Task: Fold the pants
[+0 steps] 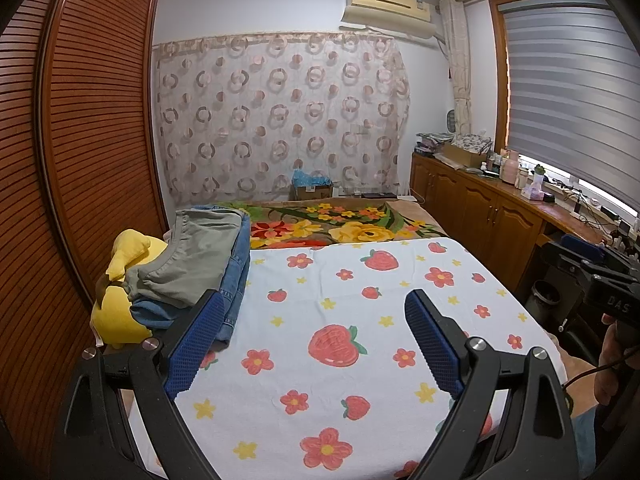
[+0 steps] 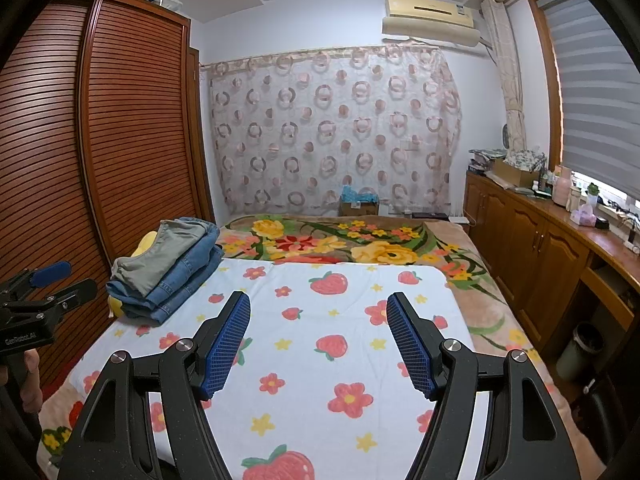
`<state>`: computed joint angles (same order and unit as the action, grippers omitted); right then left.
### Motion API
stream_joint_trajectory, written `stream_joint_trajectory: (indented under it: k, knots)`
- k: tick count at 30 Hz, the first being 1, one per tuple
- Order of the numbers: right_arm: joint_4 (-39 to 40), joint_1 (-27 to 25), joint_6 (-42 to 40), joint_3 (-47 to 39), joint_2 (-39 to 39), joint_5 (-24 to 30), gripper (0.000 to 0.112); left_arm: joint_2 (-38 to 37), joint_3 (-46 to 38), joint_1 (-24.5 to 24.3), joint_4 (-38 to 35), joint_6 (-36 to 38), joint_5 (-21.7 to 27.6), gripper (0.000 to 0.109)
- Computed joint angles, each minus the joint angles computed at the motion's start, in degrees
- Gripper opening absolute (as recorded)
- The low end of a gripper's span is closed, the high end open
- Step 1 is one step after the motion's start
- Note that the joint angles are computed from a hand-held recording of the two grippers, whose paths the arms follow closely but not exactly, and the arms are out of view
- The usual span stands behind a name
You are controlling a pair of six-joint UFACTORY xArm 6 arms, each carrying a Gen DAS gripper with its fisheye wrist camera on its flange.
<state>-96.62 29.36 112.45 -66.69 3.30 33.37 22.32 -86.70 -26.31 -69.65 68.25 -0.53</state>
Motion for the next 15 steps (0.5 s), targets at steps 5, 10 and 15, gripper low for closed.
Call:
stream_joint_trajectory:
  k: [5,10,15]
  knots:
    - [0.0,0.2,0.0,0.1,-0.1,0.2,0.073,0.2,-0.3,-0.1,-1.0,0.9,-0.1,0.092]
    - [0.0,0.1,0.0,0.1,-0.1,0.2,0.073,0.1,-0.2,-0.2,-1.3,1.2,-0.2,0.092]
    - [0.0,0.2,0.1,0.1,-0.1,0.2,0.073,0.1,-0.2,-0.2,-1.5,1.5,-0.3,0.092]
